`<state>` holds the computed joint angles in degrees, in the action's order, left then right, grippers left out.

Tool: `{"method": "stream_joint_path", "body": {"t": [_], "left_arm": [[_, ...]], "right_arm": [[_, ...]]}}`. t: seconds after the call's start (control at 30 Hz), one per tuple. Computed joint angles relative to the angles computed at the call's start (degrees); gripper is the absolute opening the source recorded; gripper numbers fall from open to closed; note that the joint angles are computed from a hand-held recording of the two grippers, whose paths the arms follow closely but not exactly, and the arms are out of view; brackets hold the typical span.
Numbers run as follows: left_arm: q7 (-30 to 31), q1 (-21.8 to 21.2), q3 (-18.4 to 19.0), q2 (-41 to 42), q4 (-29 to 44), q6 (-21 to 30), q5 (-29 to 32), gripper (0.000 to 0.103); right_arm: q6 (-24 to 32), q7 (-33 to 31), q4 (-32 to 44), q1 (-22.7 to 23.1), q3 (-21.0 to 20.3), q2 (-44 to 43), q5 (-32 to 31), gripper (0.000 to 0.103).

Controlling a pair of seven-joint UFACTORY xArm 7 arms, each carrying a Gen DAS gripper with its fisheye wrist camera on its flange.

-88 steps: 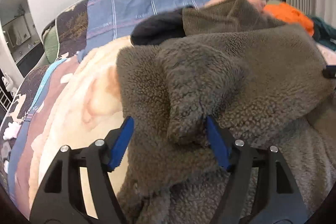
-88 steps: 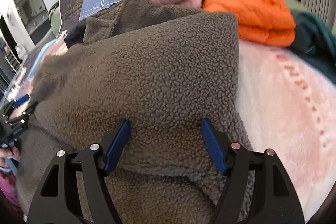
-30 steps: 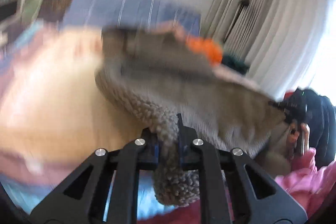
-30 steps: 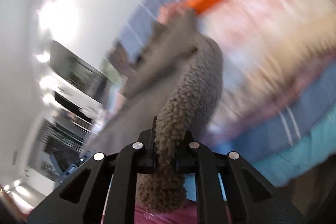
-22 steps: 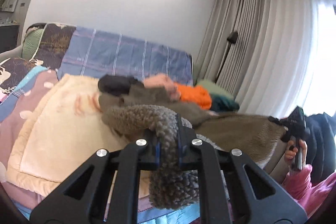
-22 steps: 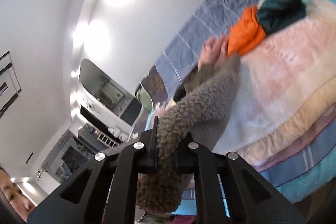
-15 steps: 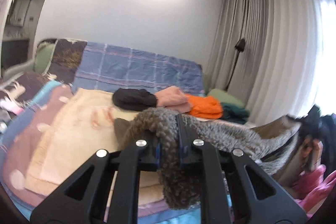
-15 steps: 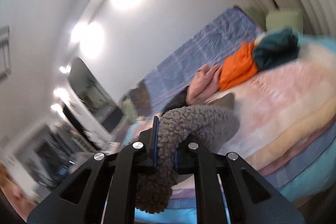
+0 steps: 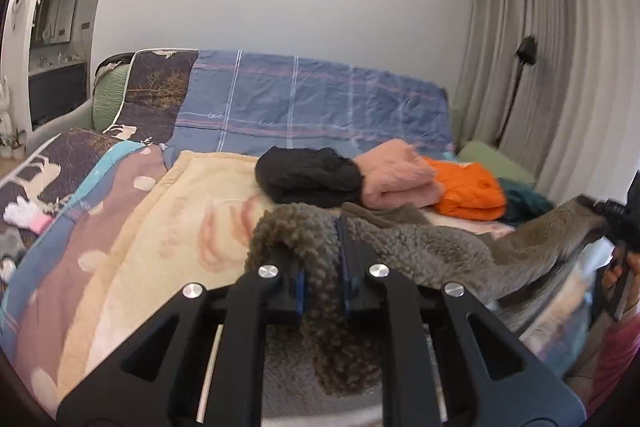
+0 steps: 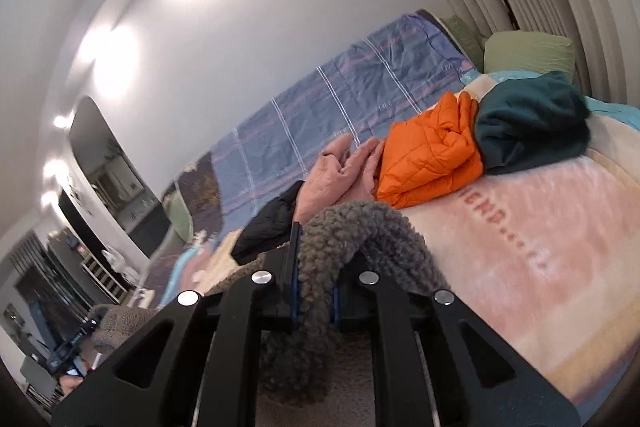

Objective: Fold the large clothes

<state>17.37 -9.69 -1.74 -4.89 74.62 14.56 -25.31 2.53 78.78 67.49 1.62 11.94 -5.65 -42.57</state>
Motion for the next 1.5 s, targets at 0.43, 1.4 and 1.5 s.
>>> {"method": "stream_joint_path", "body": {"t": [0.43,1.4,1.5], "left_arm": [[-19.4,1.7,0.9,48.4,49.4,22.5,26.0,0.017],[-10.8,-0.4,1.1,32.7,31.2,9.1,27.6,0.092],[-9.4,-0.6,1.0,38.4,40.8,12.5,30.0,0.089]], "right_arm": [[22.3,-31.6,37.6,-0.7,3.2,41.5,28.6,0.015],[26.1,-34.4,24.7,16.2,-13.2,24.5,13.0,0.091],[30.2,-40.8,33.9,15.9,-13.4,30.1,13.8,0.091]]}}
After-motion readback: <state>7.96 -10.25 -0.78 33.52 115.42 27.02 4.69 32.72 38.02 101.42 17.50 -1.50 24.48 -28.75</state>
